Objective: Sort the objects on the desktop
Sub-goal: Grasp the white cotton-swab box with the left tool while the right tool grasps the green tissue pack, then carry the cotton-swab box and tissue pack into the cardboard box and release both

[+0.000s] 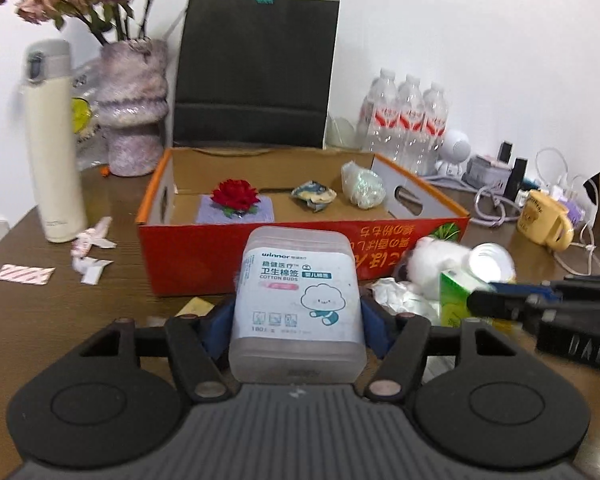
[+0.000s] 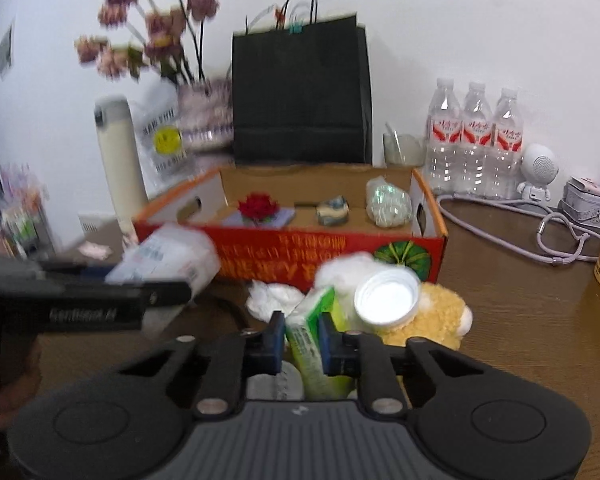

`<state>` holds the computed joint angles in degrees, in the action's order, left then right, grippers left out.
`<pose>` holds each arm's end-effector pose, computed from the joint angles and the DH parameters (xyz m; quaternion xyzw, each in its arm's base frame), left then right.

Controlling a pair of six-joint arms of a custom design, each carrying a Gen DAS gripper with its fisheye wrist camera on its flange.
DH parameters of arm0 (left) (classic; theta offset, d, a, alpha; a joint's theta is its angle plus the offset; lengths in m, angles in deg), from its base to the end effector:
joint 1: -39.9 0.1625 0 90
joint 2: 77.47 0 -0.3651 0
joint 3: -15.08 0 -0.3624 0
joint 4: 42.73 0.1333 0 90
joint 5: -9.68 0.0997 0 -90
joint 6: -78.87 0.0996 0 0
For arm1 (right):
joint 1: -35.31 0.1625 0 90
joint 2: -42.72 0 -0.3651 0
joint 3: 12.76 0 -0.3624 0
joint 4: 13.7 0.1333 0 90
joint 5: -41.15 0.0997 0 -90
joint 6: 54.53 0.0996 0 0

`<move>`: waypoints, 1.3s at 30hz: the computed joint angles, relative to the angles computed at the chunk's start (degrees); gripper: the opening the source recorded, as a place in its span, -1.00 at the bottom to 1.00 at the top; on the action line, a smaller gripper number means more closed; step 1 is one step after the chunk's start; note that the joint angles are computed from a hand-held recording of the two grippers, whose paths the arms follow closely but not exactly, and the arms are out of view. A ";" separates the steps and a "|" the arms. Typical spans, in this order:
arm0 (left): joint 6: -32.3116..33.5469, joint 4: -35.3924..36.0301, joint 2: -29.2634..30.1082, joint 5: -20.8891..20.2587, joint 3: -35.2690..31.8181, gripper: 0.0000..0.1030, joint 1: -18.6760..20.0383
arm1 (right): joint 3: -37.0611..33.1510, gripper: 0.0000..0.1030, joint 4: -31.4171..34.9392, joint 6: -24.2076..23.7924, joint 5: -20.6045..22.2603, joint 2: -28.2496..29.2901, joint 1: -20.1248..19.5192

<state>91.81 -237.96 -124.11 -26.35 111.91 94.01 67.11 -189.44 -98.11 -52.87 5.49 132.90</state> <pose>-0.1714 -0.6016 0.1977 0.1357 0.8063 -0.4836 0.3125 0.2174 -0.6752 0.1335 0.3898 -0.8439 0.3391 0.1444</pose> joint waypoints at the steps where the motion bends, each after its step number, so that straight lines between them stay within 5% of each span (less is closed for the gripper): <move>1: 0.00 -0.71 -0.92 0.41 1.61 0.29 -0.67 | 1.16 -0.72 1.02 1.27 2.09 -1.56 -0.19; 5: -4.14 -0.73 -5.41 4.15 10.05 0.29 -3.21 | 6.29 -0.72 7.05 7.57 12.00 -8.13 -2.19; 9: -13.63 3.34 -10.71 7.20 19.17 0.29 -5.89 | 6.89 -0.72 27.64 15.37 26.76 -12.36 -7.44; 11: -16.68 6.09 -13.07 7.50 22.56 0.29 -7.04 | 7.11 -0.71 33.77 17.00 28.46 -12.53 -9.03; 13: -18.67 8.25 -13.84 9.78 24.69 0.29 -8.35 | 8.45 -0.69 31.96 18.45 23.53 -12.55 -8.78; 16: -21.97 11.30 -14.42 12.01 26.31 0.29 -9.44 | 12.75 -0.60 16.79 14.44 8.19 -11.96 -4.77; 18: -23.98 13.18 -14.77 12.49 26.85 0.30 -9.71 | 13.59 -0.37 10.49 13.35 0.96 -10.59 -2.41; 24: -24.16 12.68 -14.65 16.11 28.15 0.40 -10.76 | 15.43 0.47 11.93 20.22 0.21 -11.11 -0.61; 30: -23.16 10.26 -16.37 15.20 29.45 0.60 -10.86 | 12.57 0.46 10.72 21.21 -2.42 -6.04 2.10; 34: -23.96 10.24 -17.60 13.20 29.48 0.63 -9.83 | 11.72 0.33 7.89 14.66 -4.76 -3.54 3.71; 36: -24.61 11.62 -17.65 12.57 29.09 0.61 -9.23 | 12.66 0.06 5.14 10.44 -6.83 -3.02 4.29; 39: -25.87 12.50 -17.49 10.88 28.64 0.40 -8.42 | 14.79 -0.13 2.12 3.35 -9.71 -3.62 4.85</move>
<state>65.94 -225.46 -141.60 -15.47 140.55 85.59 81.90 -187.32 -94.76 -62.58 1.87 137.75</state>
